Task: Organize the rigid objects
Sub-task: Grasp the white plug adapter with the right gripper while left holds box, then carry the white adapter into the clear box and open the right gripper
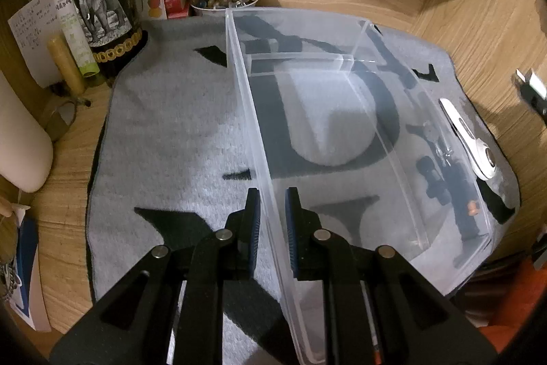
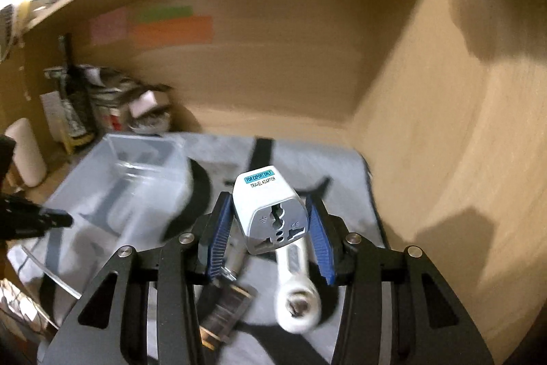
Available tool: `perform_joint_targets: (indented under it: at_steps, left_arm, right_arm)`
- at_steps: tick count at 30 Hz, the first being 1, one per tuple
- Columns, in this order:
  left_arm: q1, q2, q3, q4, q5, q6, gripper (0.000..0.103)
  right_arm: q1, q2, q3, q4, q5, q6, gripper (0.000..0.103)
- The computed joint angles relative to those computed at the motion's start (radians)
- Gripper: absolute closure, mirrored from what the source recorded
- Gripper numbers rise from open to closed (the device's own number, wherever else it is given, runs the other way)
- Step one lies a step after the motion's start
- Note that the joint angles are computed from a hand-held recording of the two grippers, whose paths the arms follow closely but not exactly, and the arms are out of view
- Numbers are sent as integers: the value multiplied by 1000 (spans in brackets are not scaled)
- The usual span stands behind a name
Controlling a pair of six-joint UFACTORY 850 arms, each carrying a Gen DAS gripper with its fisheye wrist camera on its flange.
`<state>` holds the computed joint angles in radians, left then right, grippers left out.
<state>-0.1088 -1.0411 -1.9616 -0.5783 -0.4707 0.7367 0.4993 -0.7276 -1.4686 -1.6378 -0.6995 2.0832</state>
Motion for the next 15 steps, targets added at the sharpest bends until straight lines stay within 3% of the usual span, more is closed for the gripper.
perform_joint_targets:
  at_steps: [7, 15]
  left_arm:
    - [2, 12, 23, -40, 20, 49, 89]
    - [3, 13, 24, -51, 19, 69, 89]
  right_arm:
    - [4, -81, -153, -17, 82, -87, 62]
    - [10, -203, -368, 90, 208, -301, 62]
